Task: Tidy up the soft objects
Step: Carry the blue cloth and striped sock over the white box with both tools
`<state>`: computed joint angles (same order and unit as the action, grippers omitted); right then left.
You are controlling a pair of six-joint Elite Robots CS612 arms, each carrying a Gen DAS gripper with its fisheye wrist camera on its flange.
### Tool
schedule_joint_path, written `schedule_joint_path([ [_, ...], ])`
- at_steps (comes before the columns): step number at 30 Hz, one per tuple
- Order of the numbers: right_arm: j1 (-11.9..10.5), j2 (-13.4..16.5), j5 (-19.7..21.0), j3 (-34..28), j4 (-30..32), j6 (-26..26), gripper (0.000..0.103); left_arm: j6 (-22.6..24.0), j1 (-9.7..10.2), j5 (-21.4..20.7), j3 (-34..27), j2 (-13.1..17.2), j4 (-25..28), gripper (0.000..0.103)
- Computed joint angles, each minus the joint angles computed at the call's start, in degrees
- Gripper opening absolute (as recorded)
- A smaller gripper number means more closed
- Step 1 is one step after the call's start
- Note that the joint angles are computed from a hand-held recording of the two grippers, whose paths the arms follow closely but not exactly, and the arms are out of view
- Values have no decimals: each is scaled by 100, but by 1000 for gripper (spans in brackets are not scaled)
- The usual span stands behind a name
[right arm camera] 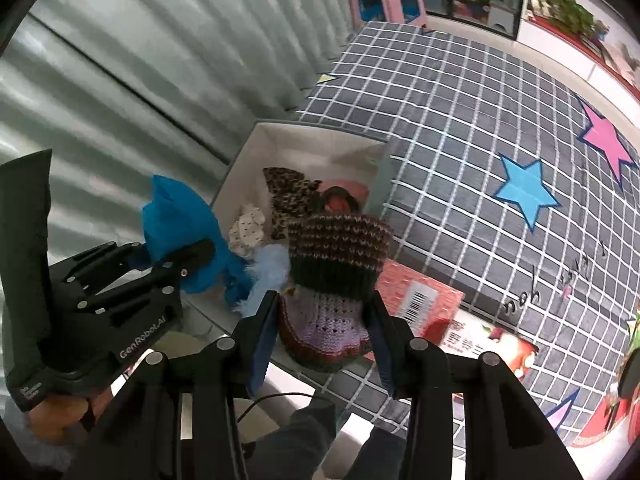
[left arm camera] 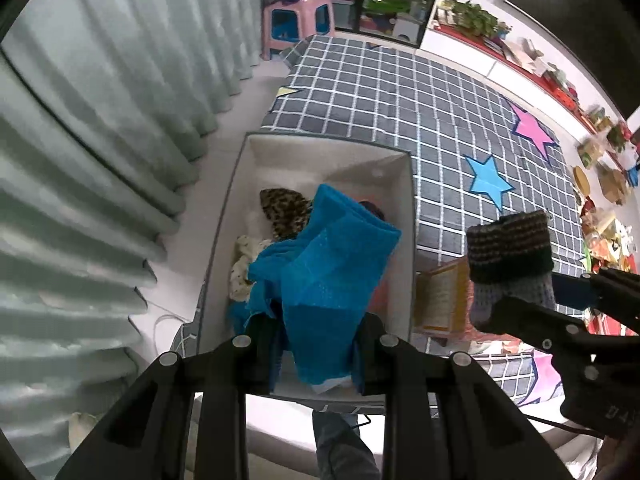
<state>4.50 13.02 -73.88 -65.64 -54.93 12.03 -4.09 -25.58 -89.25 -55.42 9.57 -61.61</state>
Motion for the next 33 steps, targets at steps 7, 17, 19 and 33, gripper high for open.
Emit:
schedule_joint_path([
  [7,88,-130,84,368,-115,-236,45,-208,86,47,0,32,106,29],
  [17,181,-279,162,828,-238,-424,45,-335,127,100,49,63,259,29],
  [19,200,-309,162,914,-265,-461,45,-342,130,100,58,72,289,29],
  [33,211,-403,159,1204,-264,-468,45,-334,143,84,227,57,339,29],
])
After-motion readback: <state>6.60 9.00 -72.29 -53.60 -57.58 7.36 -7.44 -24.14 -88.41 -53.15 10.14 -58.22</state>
